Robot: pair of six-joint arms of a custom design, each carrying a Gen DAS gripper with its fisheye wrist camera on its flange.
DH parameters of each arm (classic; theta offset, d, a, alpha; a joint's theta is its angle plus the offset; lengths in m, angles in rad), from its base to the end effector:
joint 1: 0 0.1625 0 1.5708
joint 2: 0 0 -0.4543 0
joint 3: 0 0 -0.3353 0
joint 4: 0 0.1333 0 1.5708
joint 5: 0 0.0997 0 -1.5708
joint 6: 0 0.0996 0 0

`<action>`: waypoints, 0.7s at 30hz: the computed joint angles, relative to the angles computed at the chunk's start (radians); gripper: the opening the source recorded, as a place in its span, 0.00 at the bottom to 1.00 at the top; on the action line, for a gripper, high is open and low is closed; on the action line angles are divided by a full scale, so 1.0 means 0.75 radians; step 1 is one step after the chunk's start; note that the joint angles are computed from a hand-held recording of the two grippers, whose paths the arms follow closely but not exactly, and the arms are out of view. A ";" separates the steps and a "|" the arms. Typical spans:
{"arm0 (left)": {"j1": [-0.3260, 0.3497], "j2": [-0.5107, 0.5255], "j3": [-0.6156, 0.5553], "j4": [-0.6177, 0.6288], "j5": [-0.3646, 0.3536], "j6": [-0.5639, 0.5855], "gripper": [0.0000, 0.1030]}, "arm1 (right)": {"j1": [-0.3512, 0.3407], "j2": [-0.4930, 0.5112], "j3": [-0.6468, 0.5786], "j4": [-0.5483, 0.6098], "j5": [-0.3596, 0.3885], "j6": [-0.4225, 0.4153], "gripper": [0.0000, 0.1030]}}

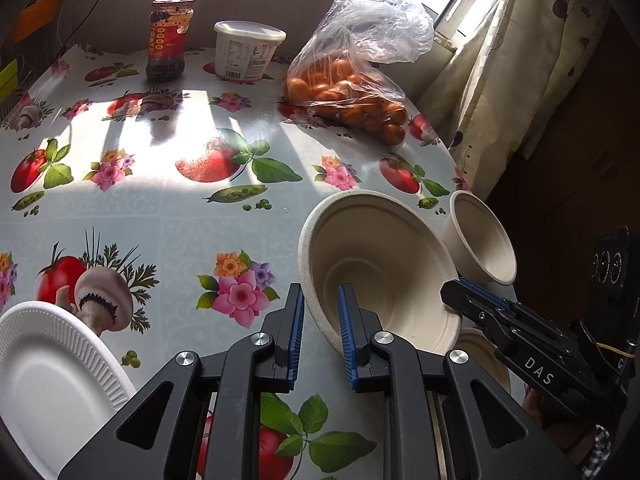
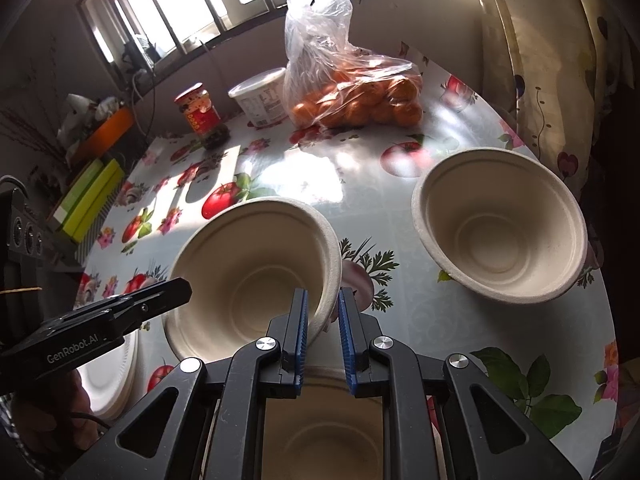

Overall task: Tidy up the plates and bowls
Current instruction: 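Carry the held bowls and lower each into another beige bowl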

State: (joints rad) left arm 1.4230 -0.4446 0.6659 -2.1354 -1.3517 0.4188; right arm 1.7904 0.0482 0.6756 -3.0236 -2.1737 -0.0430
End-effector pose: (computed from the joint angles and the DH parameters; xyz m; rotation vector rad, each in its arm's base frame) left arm 0.0260 -0.8773 0.2263 0.7435 2.7479 -0.4466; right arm 0.2567 -0.7973 -0.0762 0.0324 -2.4506 0.9917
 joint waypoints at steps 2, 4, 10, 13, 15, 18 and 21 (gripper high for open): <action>0.000 -0.005 0.006 -0.003 -0.003 0.002 0.18 | 0.003 -0.003 0.008 -0.014 0.000 -0.004 0.15; -0.001 -0.015 0.020 -0.013 -0.008 0.006 0.18 | 0.007 -0.005 0.015 -0.028 -0.001 -0.006 0.15; -0.005 -0.046 0.066 -0.045 -0.024 0.011 0.18 | 0.019 -0.016 0.045 -0.073 -0.005 -0.013 0.15; -0.007 -0.062 0.090 -0.061 -0.030 0.016 0.18 | 0.025 -0.022 0.064 -0.096 -0.007 -0.016 0.15; -0.008 -0.075 0.115 -0.078 -0.032 0.024 0.18 | 0.028 -0.026 0.076 -0.110 -0.010 -0.017 0.15; -0.009 -0.092 0.139 -0.091 -0.042 0.028 0.18 | 0.035 -0.036 0.103 -0.137 -0.012 -0.013 0.15; -0.010 -0.110 0.168 -0.110 -0.052 0.034 0.18 | 0.044 -0.042 0.122 -0.162 -0.020 -0.017 0.15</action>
State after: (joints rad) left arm 1.4156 -0.5269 0.7922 -2.2180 -1.3906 0.4442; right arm 1.8236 0.0169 0.7669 -3.1447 -2.1889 -0.0559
